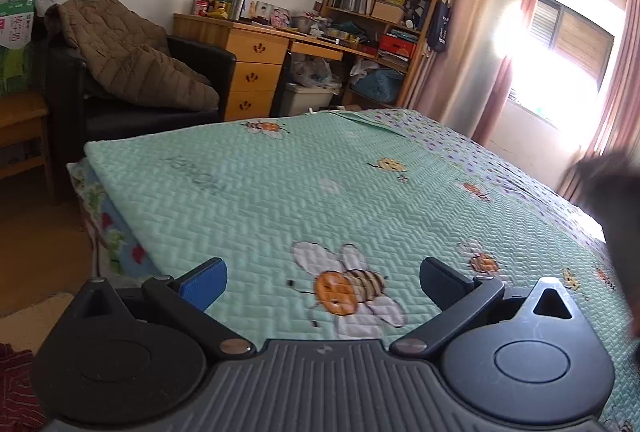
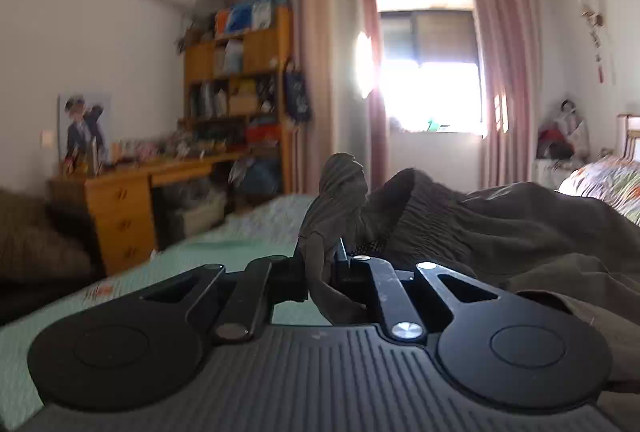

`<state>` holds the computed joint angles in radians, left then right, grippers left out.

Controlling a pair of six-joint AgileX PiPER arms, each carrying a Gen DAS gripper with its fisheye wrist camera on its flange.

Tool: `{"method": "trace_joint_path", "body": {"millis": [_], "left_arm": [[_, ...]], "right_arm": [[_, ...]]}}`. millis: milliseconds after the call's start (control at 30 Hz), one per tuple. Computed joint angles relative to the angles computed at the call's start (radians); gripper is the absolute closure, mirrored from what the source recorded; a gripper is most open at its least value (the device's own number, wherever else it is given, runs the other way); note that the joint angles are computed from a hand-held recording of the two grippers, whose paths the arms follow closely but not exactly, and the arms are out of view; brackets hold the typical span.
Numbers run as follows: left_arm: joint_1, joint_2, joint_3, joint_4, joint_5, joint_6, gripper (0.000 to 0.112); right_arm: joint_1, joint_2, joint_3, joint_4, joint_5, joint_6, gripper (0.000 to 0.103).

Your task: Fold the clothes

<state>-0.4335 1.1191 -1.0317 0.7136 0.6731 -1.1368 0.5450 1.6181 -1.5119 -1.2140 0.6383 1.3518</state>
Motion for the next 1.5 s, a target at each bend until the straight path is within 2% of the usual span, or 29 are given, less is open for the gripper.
{"method": "trace_joint_path", "body": {"millis": [67, 133, 200, 267, 333, 367, 467, 600, 667, 800, 867, 900, 967, 1033, 1100, 1167, 1233, 1300, 1367, 1433, 1500], "left_arm": [[0.035, -0.020, 0.021, -0.025, -0.006, 0.045, 0.010], [0.083, -0.038, 0.044, -0.070, -0.026, 0.097, 0.010], [0.130, -0.061, 0.076, -0.112, -0.048, 0.136, 0.010], [0.176, -0.063, 0.096, -0.164, -0.075, 0.184, 0.010], [0.206, -0.053, 0.104, -0.197, -0.100, 0.209, 0.010], [0.220, -0.047, 0.107, -0.214, -0.111, 0.221, 0.010], [0.218, -0.032, 0.111, -0.227, -0.122, 0.213, 0.010], [0.174, -0.027, 0.126, -0.193, -0.123, 0.166, 0.010], [0.146, -0.021, 0.128, -0.167, -0.121, 0.133, 0.010], [0.090, -0.016, 0.123, -0.103, -0.106, 0.069, 0.010], [0.058, -0.015, 0.120, -0.048, -0.085, 0.027, 0.010], [0.052, -0.013, 0.119, -0.039, -0.080, 0.017, 0.010], [0.048, -0.007, 0.115, -0.040, -0.073, 0.011, 0.010], [0.032, -0.006, 0.115, -0.014, -0.058, -0.020, 0.010], [0.026, -0.007, 0.115, -0.015, -0.051, -0.031, 0.010], [0.021, -0.009, 0.116, -0.015, -0.048, -0.035, 0.010], [0.022, -0.012, 0.118, -0.019, -0.050, -0.031, 0.010], [0.030, -0.014, 0.119, -0.031, -0.054, -0.018, 0.010], [0.039, -0.020, 0.121, -0.048, -0.065, 0.014, 0.010], [0.034, -0.027, 0.133, -0.004, -0.070, 0.007, 0.010], [0.030, -0.022, 0.141, 0.047, -0.080, 0.007, 0.010]], "right_arm": [[0.098, 0.113, 0.029, -0.001, 0.023, 0.080, 0.091], [0.153, 0.205, 0.019, 0.081, 0.020, 0.009, 0.085], [0.250, 0.253, 0.005, 0.160, 0.036, -0.048, 0.075], [0.311, 0.238, 0.035, 0.158, 0.035, -0.053, 0.066], [0.348, 0.181, 0.093, 0.133, 0.016, -0.057, 0.041], [0.354, 0.147, 0.123, 0.133, -0.009, -0.069, 0.039], [0.342, 0.067, 0.166, 0.159, -0.041, -0.116, 0.039], [0.311, -0.153, 0.418, 0.095, -0.141, 0.018, 0.037], [0.287, -0.258, 0.528, 0.115, -0.181, 0.047, 0.036], [0.178, -0.477, 0.744, 0.299, -0.279, 0.074, 0.036], [0.108, -0.587, 0.838, 0.471, -0.313, -0.020, 0.036], [0.090, -0.636, 0.882, 0.509, -0.313, -0.043, 0.036], [0.119, -0.688, 0.925, 0.464, -0.270, -0.007, 0.036], [0.222, -0.696, 0.937, 0.308, -0.170, 0.109, 0.036], [0.366, -0.626, 0.891, 0.161, -0.032, 0.145, 0.036], [0.452, -0.535, 0.831, 0.077, 0.051, 0.097, 0.036], [0.476, -0.413, 0.751, 0.009, 0.087, 0.028, 0.030], [0.471, -0.296, 0.674, -0.050, 0.116, -0.008, 0.029], [0.439, -0.214, 0.596, -0.027, 0.120, -0.058, 0.029], [0.420, -0.210, 0.584, 0.005, 0.108, -0.052, 0.029], [0.439, -0.249, 0.632, -0.018, 0.124, 0.028, 0.029]]}}
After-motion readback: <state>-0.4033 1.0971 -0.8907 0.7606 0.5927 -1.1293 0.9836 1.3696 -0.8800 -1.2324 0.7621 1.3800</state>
